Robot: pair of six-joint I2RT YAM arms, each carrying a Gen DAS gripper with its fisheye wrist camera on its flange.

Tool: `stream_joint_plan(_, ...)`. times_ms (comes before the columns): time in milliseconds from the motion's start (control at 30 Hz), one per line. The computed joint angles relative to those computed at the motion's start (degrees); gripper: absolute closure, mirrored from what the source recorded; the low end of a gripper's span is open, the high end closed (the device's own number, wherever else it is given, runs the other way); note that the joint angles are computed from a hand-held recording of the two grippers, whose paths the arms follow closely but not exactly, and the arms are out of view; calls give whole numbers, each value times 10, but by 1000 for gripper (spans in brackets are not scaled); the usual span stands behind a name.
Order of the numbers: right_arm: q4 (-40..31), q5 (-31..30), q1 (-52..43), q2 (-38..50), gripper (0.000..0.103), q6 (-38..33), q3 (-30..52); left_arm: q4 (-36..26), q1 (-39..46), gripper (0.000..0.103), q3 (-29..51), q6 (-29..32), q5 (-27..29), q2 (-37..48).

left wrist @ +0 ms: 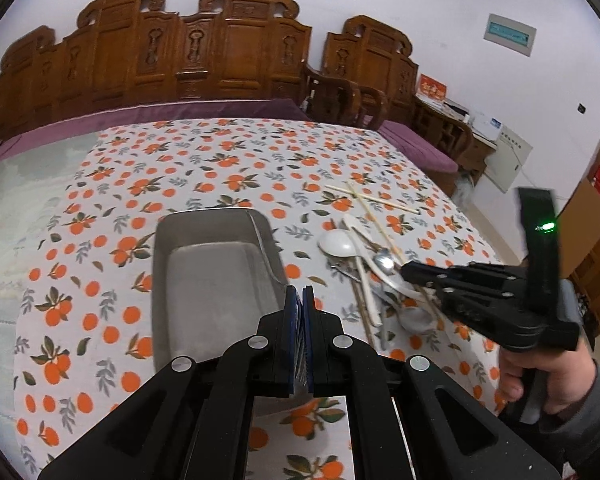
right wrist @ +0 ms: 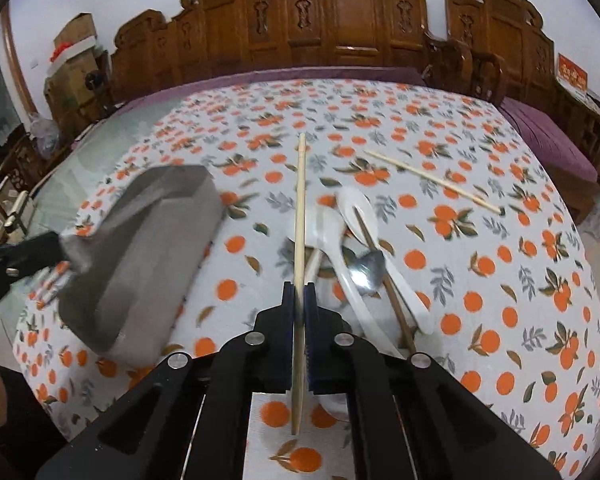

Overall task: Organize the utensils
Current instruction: 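Carry the fork into the grey tray and open the left gripper while the right gripper grasps a chopstick, then lower the chopstick into the tray and open the right gripper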

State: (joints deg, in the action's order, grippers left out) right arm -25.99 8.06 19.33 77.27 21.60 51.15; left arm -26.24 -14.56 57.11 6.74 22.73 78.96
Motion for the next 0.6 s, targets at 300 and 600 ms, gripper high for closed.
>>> stream_joint_plan(300, 0, -5, 58, 18, 97, 13, 40, 8, 15, 101, 12, 5, -30, 67)
stream_joint_plan(600, 3, -10, 87, 35, 97, 25, 55, 5, 11, 101, 22, 5, -62, 105)
